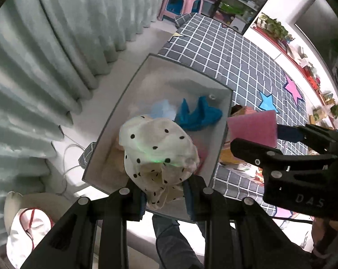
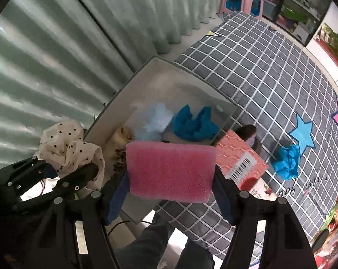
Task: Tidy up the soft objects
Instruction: 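Carry the polka-dot scrunchie and pink sponge over the white box, then lower the scrunchie and sponge into the white box and open both tools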
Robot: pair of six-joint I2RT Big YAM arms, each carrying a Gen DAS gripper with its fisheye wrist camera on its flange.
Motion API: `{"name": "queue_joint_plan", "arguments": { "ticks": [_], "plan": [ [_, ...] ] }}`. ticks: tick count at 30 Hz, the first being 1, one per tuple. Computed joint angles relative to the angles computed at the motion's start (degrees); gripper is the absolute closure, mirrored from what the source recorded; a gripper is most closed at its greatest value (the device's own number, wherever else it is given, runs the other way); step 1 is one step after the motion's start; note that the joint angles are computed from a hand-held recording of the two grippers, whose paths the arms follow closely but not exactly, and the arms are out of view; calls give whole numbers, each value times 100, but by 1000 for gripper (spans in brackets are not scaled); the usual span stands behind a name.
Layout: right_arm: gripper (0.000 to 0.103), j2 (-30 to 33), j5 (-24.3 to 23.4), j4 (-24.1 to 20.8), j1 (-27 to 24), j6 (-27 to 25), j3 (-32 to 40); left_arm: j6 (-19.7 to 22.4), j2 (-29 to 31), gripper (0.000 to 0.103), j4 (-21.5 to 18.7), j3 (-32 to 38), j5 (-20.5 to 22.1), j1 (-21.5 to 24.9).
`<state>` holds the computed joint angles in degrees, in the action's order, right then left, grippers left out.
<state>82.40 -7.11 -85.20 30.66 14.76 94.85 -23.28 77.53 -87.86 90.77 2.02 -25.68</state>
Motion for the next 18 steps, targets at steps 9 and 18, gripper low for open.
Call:
{"name": "queue_joint_plan", "arguments": {
  "ticks": [9,18],
  "plan": [
    [32,185,-24,-57,72,-35,161,53,107,73,-1,-52,32,109],
    [32,310,33,-116,53,-83,259,107,211,73,53,-63,77,143]
  ]
}}
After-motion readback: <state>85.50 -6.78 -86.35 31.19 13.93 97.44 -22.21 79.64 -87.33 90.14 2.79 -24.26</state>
